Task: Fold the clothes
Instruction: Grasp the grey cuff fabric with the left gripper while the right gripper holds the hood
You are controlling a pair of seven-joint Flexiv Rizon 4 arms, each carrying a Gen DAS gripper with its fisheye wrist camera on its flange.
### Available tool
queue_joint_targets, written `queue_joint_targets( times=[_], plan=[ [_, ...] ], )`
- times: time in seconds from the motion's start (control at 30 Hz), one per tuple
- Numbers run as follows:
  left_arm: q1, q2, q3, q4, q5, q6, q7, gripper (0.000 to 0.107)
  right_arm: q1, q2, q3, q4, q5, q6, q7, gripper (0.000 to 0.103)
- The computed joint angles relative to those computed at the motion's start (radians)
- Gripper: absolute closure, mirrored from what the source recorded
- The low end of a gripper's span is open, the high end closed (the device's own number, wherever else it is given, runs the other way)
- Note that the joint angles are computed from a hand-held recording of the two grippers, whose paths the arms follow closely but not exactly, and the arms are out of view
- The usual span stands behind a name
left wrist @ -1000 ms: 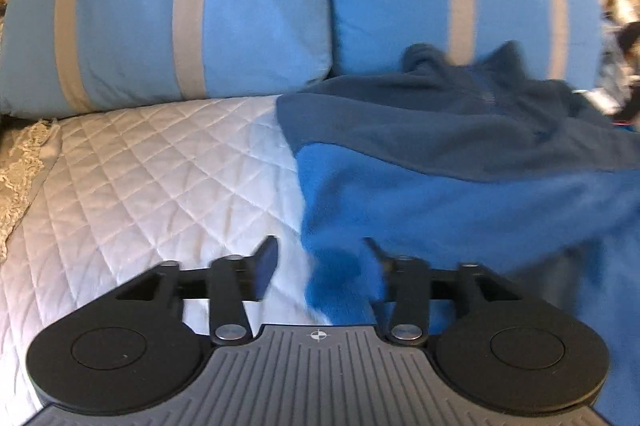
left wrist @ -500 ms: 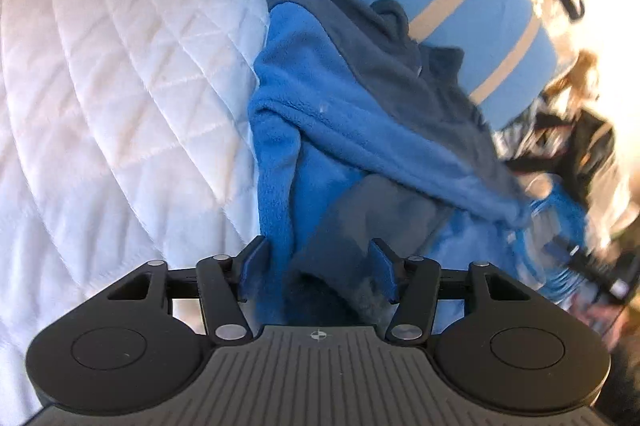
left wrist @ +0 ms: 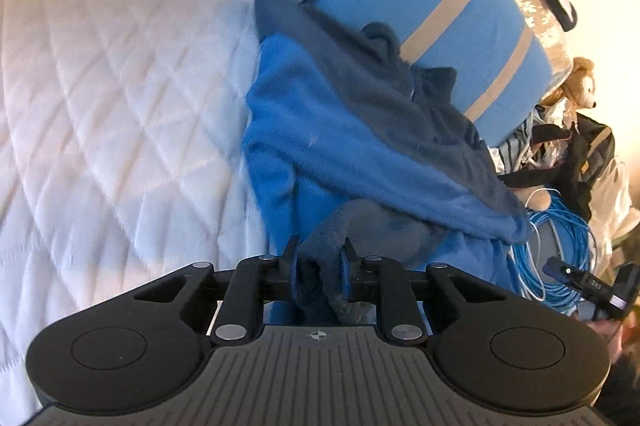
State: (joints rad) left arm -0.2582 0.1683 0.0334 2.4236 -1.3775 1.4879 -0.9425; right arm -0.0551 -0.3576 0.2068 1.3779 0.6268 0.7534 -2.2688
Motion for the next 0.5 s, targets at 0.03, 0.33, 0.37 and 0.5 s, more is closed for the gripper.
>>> queue_joint_targets(
  times=[0.03,0.33,0.37,0.5],
  plan=[
    [0.006,-0.002,0.000,-0.007,0.021,0.004,-0.005,0.090,0.002,0.002,0.000,0.003,-0.003,0.002,-0.001,0.002],
    [0.115,-0.051,0.024,-0.037,0.425,-0.057,-0.276,0.090,0.007,0.009,0.001,0.021,-0.001,0.009,-0.010,0.002],
    [0.119,-0.056,0.027,-0.033,0.449,-0.060,-0.298,0.090,0.005,0.007,0.004,0.019,0.007,0.010,-0.016,0.002],
    [0.024,-0.074,0.022,-0.014,0.169,0.022,-0.129,0.089,-0.004,-0.001,0.012,0.012,0.042,0.016,-0.042,0.002]
  ],
)
